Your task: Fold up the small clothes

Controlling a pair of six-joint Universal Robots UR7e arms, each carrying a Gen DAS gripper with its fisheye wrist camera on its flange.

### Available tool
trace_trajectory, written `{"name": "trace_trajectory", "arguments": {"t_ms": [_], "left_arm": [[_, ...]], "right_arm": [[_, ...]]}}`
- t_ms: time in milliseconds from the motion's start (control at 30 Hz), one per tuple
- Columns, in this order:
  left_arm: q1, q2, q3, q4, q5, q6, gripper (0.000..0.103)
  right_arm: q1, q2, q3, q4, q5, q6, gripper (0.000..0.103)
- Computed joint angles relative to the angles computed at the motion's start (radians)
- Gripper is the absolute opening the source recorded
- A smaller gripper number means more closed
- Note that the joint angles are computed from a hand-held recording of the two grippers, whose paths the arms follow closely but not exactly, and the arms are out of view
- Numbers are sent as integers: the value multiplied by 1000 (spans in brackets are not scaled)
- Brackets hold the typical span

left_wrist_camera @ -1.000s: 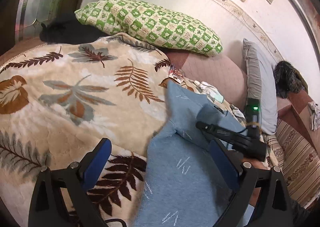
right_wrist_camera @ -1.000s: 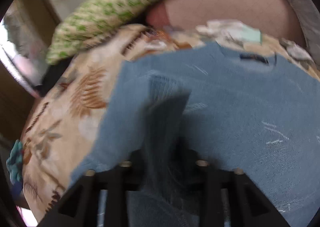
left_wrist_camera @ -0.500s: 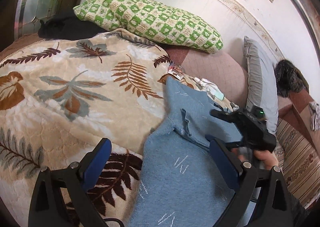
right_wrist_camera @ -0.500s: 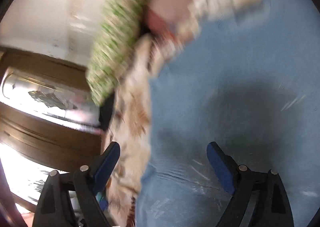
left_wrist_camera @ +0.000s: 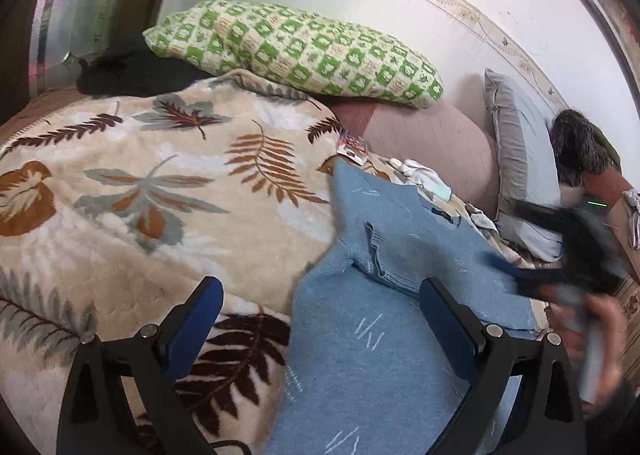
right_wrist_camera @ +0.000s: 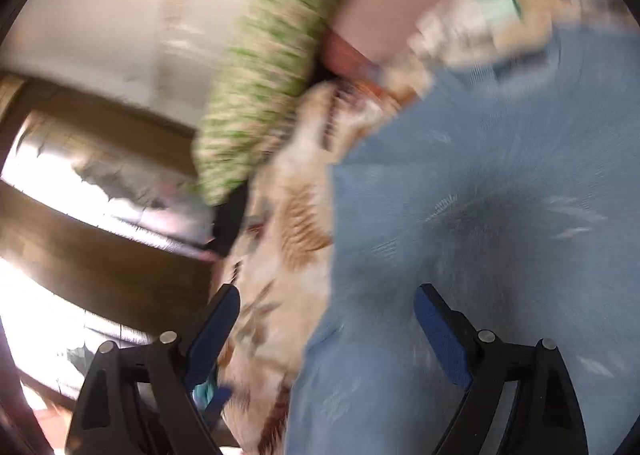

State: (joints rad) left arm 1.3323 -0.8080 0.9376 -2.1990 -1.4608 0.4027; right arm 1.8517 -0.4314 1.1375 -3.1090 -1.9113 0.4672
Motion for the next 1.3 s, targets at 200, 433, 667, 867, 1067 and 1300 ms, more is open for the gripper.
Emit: {"name": "trace_trajectory", "arguments": {"t_ms": [200,433,667,867,1067,1300], "left_arm": [[-5,-143,137,-10,-10,-36,98],[6,-387,380,9,44,-81,98],[44,-443,428,256,87,-228,98],[36,-436,488,296,192,-280,98],[22,-433,522,268,256,-258,98],[31,-406,491,300,257,-259,87]], "right_arm": [[205,-229,395,-180,-210,-76,91],[408,-315,809,-363,-399,287,91],[447,-259,1034,-428,-506,833,91],[409,-267,1020,-377,-496,807,91],[357,-278,1015,-237,-472,906,90],[348,-307,1051,-129,-461,989,87]]}}
